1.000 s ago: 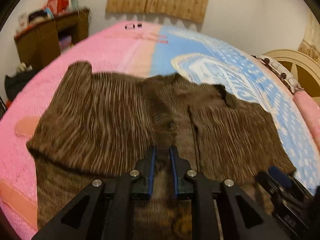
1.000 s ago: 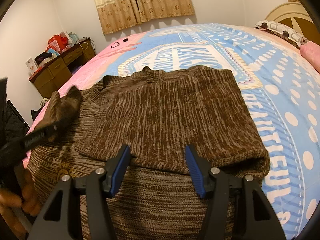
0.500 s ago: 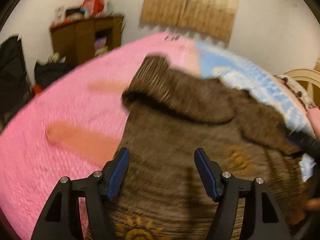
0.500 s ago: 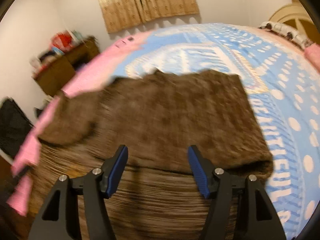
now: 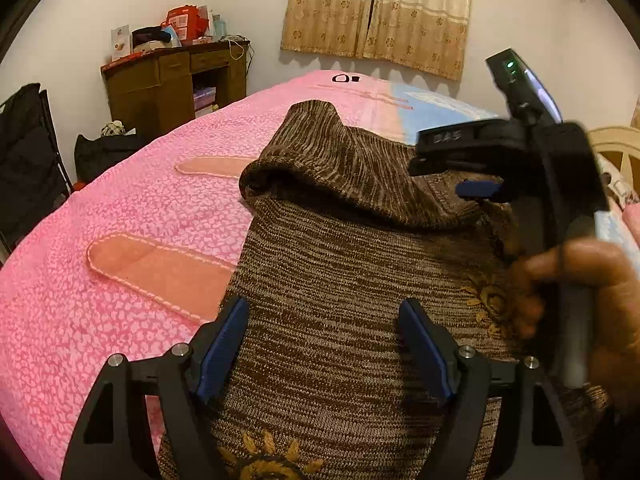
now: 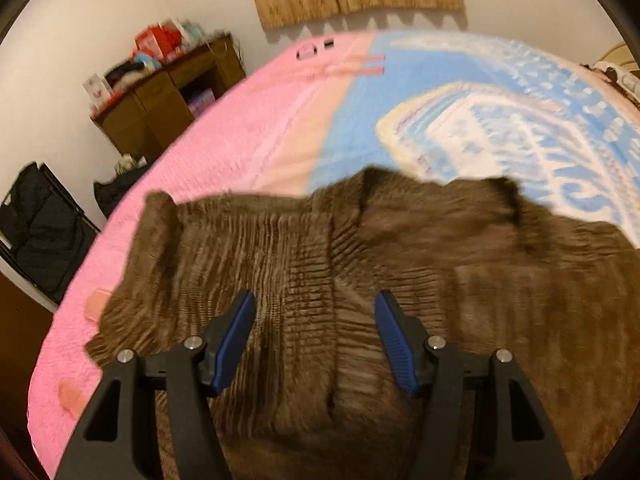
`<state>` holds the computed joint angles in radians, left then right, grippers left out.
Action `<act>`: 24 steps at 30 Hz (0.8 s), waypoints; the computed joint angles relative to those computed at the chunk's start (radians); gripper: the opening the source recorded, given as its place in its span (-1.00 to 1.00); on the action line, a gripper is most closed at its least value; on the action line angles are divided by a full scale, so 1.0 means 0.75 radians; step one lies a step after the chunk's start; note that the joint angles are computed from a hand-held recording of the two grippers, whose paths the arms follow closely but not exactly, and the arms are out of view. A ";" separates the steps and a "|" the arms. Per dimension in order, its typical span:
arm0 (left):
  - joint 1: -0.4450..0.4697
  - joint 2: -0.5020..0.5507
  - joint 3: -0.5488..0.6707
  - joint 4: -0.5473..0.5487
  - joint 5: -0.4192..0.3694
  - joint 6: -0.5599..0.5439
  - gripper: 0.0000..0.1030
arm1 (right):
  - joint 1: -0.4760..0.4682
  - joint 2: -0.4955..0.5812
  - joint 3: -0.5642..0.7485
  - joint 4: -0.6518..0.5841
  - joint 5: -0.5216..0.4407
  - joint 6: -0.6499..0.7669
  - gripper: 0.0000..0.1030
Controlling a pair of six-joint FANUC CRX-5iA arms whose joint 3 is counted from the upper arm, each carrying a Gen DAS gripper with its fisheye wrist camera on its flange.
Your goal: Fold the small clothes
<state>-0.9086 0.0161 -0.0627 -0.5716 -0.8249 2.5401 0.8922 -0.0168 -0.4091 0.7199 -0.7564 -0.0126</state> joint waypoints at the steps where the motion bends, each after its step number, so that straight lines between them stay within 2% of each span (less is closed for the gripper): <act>1: 0.006 -0.019 -0.023 0.009 0.024 0.004 0.53 | -0.001 0.007 -0.004 0.016 0.013 -0.012 0.36; 2: 0.019 -0.035 -0.046 0.026 0.057 0.002 0.53 | 0.008 0.006 -0.025 0.082 0.013 -0.051 0.35; 4: 0.041 -0.057 -0.080 0.054 0.111 -0.002 0.54 | 0.018 0.029 -0.005 0.081 -0.013 -0.008 0.29; 7: 0.062 -0.076 -0.109 0.086 0.159 -0.010 0.55 | 0.020 0.039 0.013 0.043 -0.028 0.037 -0.56; 10: 0.066 -0.081 -0.115 0.094 0.171 -0.013 0.56 | 0.023 0.025 -0.001 0.055 -0.006 0.041 -0.75; 15: 0.063 -0.078 -0.109 0.094 0.164 -0.015 0.56 | 0.098 -0.038 -0.062 0.278 -0.091 -0.072 -0.77; 18: 0.063 -0.072 -0.100 0.097 0.157 -0.020 0.56 | 0.149 -0.078 -0.075 0.391 -0.201 -0.080 -0.77; 24: 0.052 -0.048 -0.067 0.085 0.128 -0.019 0.57 | 0.194 -0.174 -0.127 0.388 -0.358 -0.011 -0.77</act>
<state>-0.8696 -0.0199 -0.1129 -0.5082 -0.7291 2.5255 1.0380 -0.1473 -0.5041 1.0108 -1.0246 -0.0205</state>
